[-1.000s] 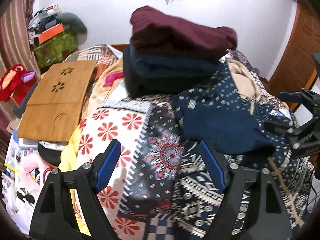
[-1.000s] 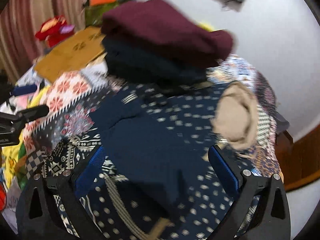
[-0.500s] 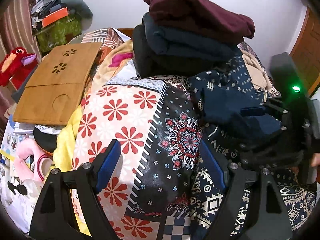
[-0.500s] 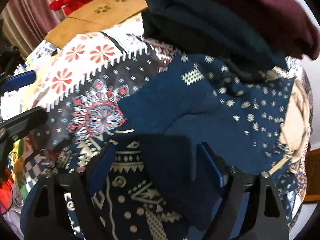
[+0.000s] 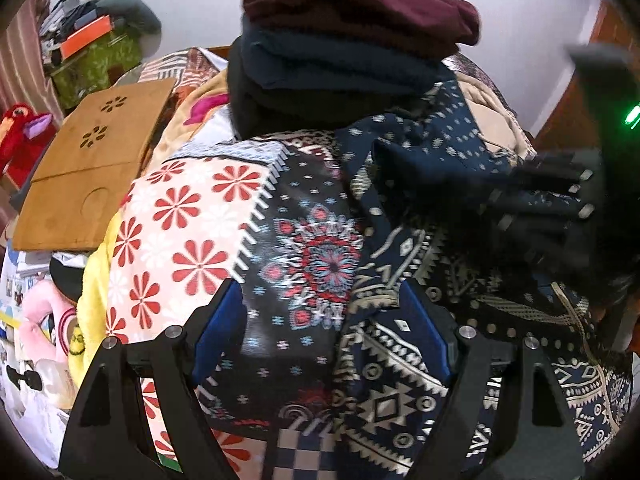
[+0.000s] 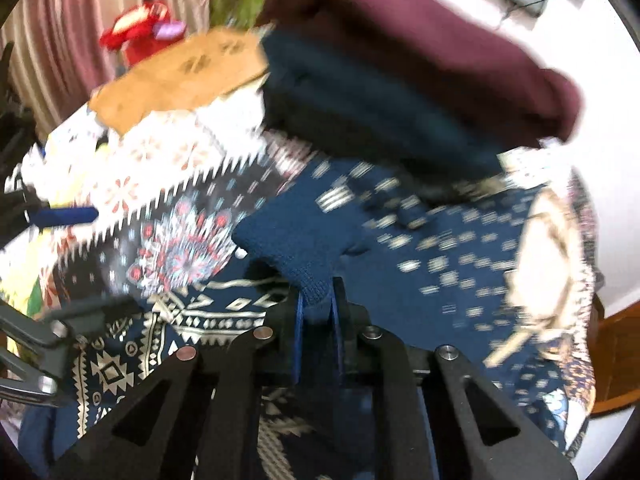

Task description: Fold large clothes

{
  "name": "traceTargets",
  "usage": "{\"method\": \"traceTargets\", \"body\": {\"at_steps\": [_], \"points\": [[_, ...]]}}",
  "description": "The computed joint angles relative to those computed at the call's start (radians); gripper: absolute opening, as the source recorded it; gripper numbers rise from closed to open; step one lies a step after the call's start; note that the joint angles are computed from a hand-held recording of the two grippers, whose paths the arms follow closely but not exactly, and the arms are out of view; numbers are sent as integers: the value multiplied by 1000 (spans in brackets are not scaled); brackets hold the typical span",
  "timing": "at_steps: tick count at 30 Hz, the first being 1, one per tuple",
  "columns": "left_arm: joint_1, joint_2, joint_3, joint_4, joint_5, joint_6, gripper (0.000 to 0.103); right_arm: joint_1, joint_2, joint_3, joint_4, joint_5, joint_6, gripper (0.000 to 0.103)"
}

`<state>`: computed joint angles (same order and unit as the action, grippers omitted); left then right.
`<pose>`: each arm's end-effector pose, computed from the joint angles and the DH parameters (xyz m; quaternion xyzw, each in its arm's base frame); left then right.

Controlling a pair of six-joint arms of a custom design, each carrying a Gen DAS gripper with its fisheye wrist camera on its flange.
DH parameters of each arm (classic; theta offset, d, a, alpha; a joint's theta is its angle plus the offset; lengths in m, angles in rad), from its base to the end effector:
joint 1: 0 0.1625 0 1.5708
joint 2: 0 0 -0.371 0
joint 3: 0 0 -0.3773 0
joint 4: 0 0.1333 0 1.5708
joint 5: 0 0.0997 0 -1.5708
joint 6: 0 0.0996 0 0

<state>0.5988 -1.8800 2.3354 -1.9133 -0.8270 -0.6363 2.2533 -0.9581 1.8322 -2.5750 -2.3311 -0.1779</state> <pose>-0.1485 -0.3444 0.2659 0.1756 0.9137 -0.2248 0.2895 0.4057 -0.3966 0.1180 0.3645 -0.8523 0.1509 0.3435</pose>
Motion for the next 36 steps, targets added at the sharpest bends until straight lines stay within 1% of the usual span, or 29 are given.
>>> {"method": "traceTargets", "body": {"at_steps": [5,10,11,13,16,21,24,29,31,36], "points": [[-48,7,-9,9,2,-14,80,24,-135,39,-69,-16,23,11],[-75,32,-27,11,6,-29,80,31,-204,54,-159,-52,19,11],[-77,41,-29,7,5,-31,80,27,-204,57,-184,-60,14,11],[-80,62,-34,-2,3,-33,80,25,-243,79,-198,-76,27,11],[-81,98,-39,-18,-9,-35,80,13,-312,117,-183,-92,73,11],[-69,162,-34,-78,-40,-15,80,-23,-442,206,-119,-106,179,11],[-46,221,-44,-88,-36,-25,80,-46,-515,257,-71,-104,233,11],[-3,297,-64,-41,-10,-79,80,-93,-623,328,-4,-91,309,11],[4,316,-67,-21,2,-96,80,-111,-667,345,37,-86,335,11],[24,307,-59,-30,-5,-104,81,-166,-754,396,111,-65,391,11]]}}
